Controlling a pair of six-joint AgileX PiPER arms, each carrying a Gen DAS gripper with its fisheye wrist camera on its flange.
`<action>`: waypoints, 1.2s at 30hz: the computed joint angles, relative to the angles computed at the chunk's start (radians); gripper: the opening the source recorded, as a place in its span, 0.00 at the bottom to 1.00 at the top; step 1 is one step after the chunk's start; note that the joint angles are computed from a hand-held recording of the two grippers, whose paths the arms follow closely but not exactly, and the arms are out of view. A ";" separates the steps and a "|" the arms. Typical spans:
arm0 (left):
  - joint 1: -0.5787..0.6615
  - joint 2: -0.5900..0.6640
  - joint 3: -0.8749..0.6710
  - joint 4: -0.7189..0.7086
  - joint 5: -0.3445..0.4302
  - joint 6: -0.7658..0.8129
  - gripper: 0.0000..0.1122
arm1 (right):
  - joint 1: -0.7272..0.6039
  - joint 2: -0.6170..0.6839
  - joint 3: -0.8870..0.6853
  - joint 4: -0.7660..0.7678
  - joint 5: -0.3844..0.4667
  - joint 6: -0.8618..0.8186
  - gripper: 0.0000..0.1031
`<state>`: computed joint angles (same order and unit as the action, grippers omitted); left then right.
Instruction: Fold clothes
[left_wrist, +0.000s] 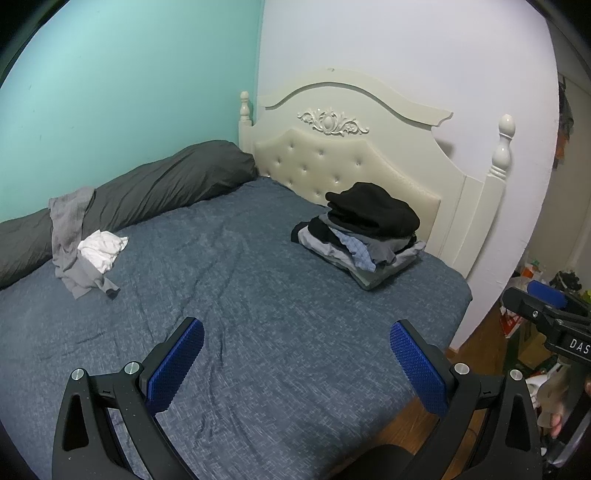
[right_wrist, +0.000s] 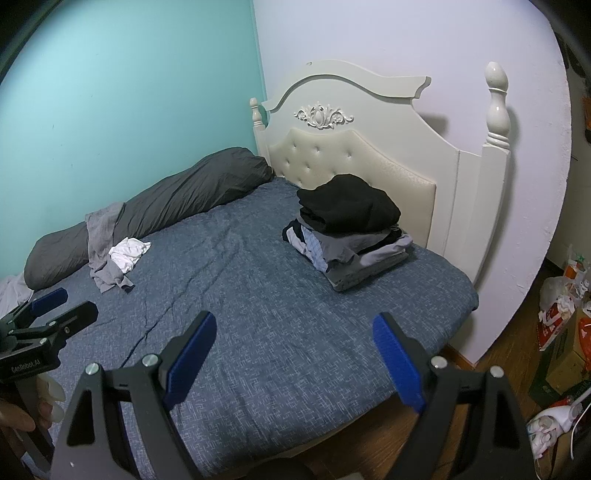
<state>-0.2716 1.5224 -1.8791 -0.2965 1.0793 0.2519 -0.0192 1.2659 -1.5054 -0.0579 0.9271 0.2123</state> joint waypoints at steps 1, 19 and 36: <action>0.001 0.000 0.000 -0.001 0.001 0.000 0.92 | 0.002 0.000 -0.001 -0.002 0.000 0.002 0.85; -0.001 0.001 0.001 -0.010 0.004 0.008 0.92 | 0.000 0.004 -0.002 0.002 0.000 0.000 0.85; 0.001 -0.001 0.006 -0.022 0.002 0.013 0.92 | 0.002 -0.002 0.006 0.000 -0.001 0.003 0.85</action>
